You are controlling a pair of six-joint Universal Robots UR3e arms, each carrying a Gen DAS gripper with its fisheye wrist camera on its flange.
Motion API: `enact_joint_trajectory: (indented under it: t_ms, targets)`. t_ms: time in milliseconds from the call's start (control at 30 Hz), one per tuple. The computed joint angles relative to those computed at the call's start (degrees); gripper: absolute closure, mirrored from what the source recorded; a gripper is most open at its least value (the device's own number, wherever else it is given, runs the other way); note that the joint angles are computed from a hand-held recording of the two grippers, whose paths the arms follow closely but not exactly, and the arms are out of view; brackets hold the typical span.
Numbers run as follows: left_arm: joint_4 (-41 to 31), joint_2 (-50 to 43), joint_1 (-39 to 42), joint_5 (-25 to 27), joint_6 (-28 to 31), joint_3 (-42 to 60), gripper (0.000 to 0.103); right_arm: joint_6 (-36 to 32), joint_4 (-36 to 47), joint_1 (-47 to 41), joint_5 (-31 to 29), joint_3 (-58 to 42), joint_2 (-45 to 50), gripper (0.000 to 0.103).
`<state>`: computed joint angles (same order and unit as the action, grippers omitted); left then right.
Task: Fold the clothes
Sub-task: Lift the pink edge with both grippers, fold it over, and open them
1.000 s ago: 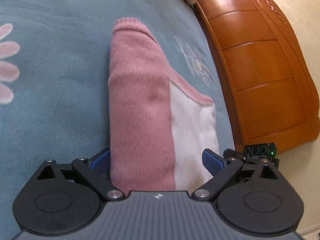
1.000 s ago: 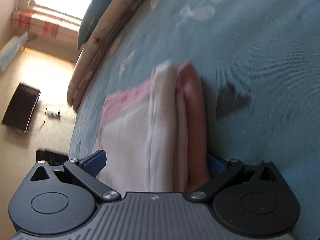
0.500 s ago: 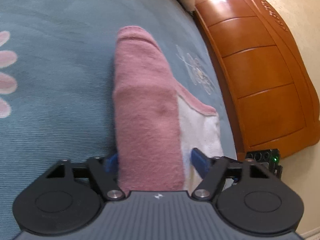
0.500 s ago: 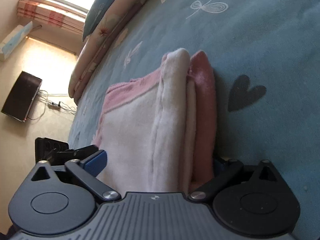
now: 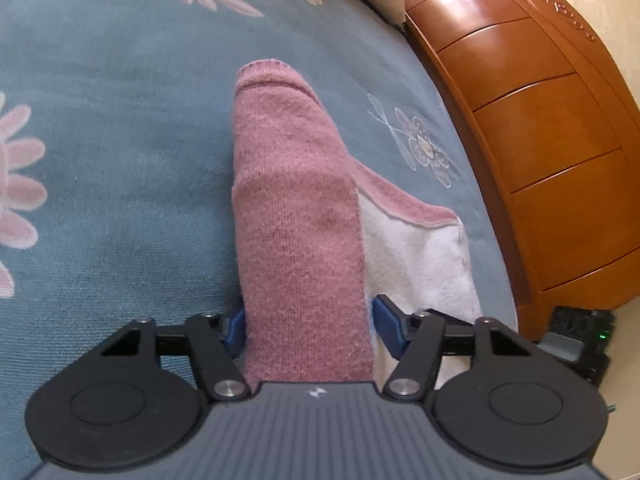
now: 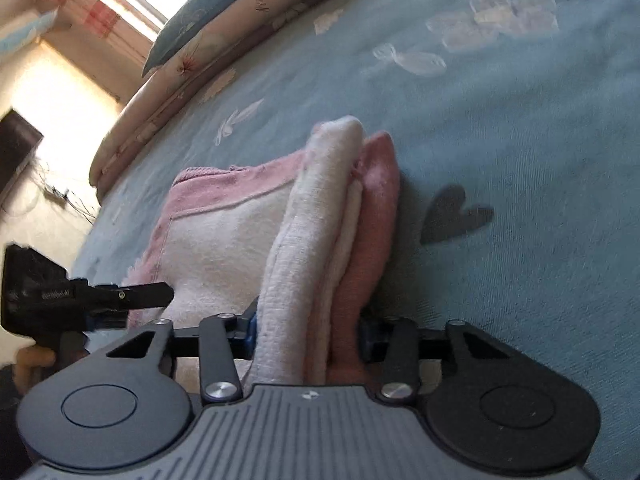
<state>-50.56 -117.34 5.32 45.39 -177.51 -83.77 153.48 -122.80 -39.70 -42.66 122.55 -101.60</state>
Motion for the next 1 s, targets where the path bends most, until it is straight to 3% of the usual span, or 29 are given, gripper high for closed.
enact_joint_trajectory:
  t_ms: [200, 500, 667, 767, 833, 933, 1000]
  targets:
    - [0.76, 1.94, -1.99, 1.35, -0.42, 1.34, 0.054, -4.39, 0.92, -0.98, -1.76, 0.46, -7.3, 0.062]
    - [1.88, -1.95, -9.54, -2.27, -3.59, 9.95, 0.055, -9.6, 8.78, -11.97, 1.6, -5.48, -12.72, 0.062]
    - [1.68, -12.77, -16.31, -3.06, -8.56, 25.1, 0.055, -12.5, 11.12, -19.68, 1.38, -11.69, -10.22, 0.062]
    - [-0.74, -21.24, -19.26, -2.12, -11.29, 36.8, 0.055, -12.04, 8.15, -21.88, 0.2, -13.54, -6.5, 0.062]
    - [-3.69, -27.41, -20.8, -1.09, -12.71, 45.83, 0.055, -9.91, 2.52, -21.43, -1.9, -13.09, -3.21, 0.062]
    - [-5.83, -32.04, -22.49, 2.78, -12.85, 52.17, 0.054, -5.88, -5.71, -19.43, -5.38, -11.62, 2.79, 0.062]
    - [-8.77, -34.43, -22.18, 2.72, -11.95, 55.9, 0.05, -2.14, -13.52, -17.99, -7.83, -9.28, 6.71, 0.059]
